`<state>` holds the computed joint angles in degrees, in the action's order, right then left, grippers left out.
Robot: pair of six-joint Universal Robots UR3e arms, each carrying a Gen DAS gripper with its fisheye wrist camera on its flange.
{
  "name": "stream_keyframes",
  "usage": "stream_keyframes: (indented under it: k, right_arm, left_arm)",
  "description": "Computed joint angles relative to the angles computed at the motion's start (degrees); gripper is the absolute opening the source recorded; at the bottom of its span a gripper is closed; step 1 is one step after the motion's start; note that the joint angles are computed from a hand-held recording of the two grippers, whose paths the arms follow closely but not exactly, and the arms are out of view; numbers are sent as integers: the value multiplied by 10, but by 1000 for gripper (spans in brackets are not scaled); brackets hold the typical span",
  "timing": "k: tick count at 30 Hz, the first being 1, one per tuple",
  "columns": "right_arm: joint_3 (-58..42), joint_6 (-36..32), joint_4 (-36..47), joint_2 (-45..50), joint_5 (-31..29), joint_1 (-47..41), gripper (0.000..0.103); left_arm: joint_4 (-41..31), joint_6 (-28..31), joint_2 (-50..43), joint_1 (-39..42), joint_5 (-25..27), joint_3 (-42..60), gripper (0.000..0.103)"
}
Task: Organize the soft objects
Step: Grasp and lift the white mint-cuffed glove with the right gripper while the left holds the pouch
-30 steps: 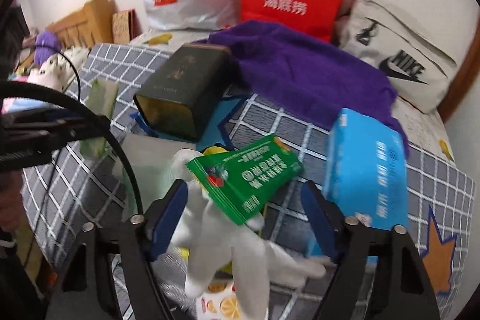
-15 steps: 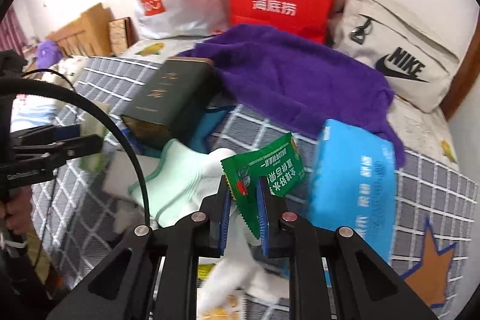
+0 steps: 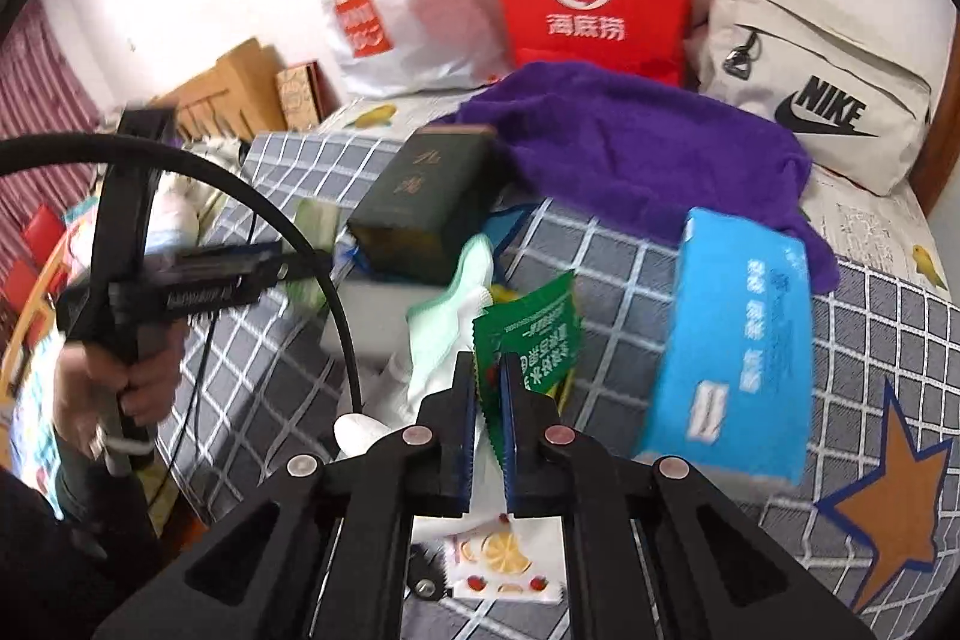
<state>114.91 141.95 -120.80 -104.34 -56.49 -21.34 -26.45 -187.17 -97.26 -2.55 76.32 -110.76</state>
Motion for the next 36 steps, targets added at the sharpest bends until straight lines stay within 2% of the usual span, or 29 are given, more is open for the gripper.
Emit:
stream_keyframes:
  k: [2, 3, 4, 7, 9, 12, 16, 19, 22, 23, 24, 25, 26, 27, 30, 33, 36]
  right_arm:
    - [10, 0, -13, 11, -40, 37, 12]
    - [15, 5, -19, 14, -56, 50, 18]
    - [16, 1, -14, 16, -59, 53, 28]
    - [30, -14, 13, -9, -40, 28, 51]
    - [29, -22, 43, -28, -16, -3, 58]
    - [14, -16, 75, -37, 23, -47, 60]
    - [6, 37, 46, -12, -6, -43, 60]
    - [19, 17, 59, -25, 16, -39, 60]
    - [45, 20, -9, -31, 8, 0, 60]
    - [51, 32, -48, -21, -7, 22, 59]
    - [54, 41, -83, -8, -24, 44, 52]
    - [53, 45, -116, 13, -40, 67, 29]
    - [42, 48, -129, 39, -61, 92, 13]
    - [29, 51, -128, 60, -80, 108, 5]
    - [35, 48, -134, 45, -72, 107, 5]
    - [18, 9, -30, -17, 20, 55, 5]
    - [4, -5, 23, -52, 68, 25, 5]
  left_arm:
    - [0, -2, 0, -2, 2, 0, 50]
    - [-1, -2, 1, -2, 2, -1, 50]
    - [-2, -2, 3, -1, 2, -3, 50]
    - [-2, -4, 4, -1, 4, -5, 50]
    - [-3, -3, 5, -1, 3, -6, 50]
    - [-5, -1, 7, -1, 2, -6, 50]
    - [-6, -2, 12, 0, -1, -9, 50]
    - [-8, -3, 14, 0, 1, -10, 50]
    - [-11, -4, 17, 0, 5, -10, 50]
    - [-12, -4, 18, 0, 5, -10, 50]
    - [-12, -4, 18, 0, 6, -10, 50]
    - [-12, -6, 20, 0, 9, -11, 50]
    - [-12, -5, 22, 2, 9, -14, 50]
    - [-12, -4, 24, 4, 9, -15, 50]
    - [-12, -1, 35, 9, 7, -21, 50]
    - [-14, -3, 43, 15, 4, -23, 50]
    - [-21, -3, 53, 15, 5, -19, 50]
